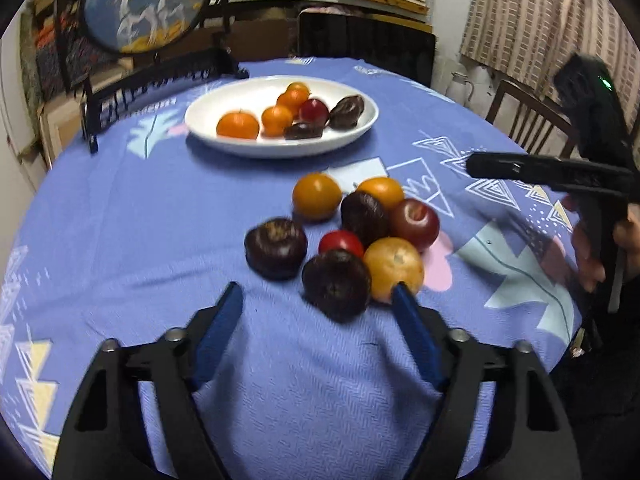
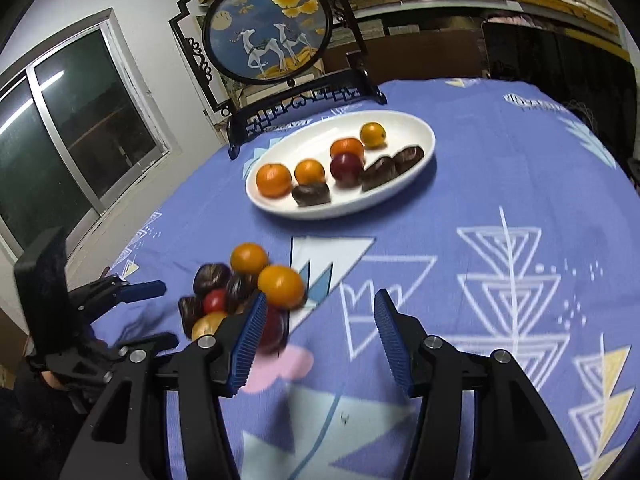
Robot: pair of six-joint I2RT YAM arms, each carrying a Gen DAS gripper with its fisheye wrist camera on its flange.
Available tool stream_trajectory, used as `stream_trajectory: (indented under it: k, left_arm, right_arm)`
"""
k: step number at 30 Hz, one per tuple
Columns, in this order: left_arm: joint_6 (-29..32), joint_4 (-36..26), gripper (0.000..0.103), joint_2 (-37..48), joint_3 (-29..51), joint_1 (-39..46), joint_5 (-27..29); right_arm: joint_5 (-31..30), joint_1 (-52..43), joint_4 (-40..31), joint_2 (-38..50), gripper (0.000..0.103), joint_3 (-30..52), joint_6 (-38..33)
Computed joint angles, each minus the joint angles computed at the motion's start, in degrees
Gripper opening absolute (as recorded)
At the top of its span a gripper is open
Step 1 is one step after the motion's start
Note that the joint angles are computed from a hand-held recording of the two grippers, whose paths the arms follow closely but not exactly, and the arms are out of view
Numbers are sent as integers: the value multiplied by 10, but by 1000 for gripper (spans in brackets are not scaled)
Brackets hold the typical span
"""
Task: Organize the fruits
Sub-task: 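Grasp a dark brown fruit with the left tool while the right tool grasps a red plum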
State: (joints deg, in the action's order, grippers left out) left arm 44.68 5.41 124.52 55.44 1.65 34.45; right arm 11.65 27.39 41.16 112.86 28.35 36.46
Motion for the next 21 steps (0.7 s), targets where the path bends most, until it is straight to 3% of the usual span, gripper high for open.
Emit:
stream_trajectory:
  k: [6, 13, 14, 15, 16, 21]
  left_arm:
    - [-36, 13, 58, 20, 11, -13, -5]
    - [-25, -7, 59, 43, 31, -30, -18]
    - [-27, -2, 58, 44, 28, -31, -22]
    - [-28, -2, 45, 43, 28, -30, -19]
    - [-23, -23, 40, 45, 37, -25, -7]
    - [-32, -43, 40, 32, 37, 2, 34]
  right_arm:
    - [5, 21, 7, 11, 56, -6, 14]
    - [2, 30, 18, 11, 56, -14, 18]
    - [1, 31, 14, 10, 56, -11, 16]
    - [-2, 32, 11, 11, 56, -8, 13]
    - [-2, 36, 1, 13, 56, -1, 10]
    - [3, 48, -46, 26, 56, 37, -4]
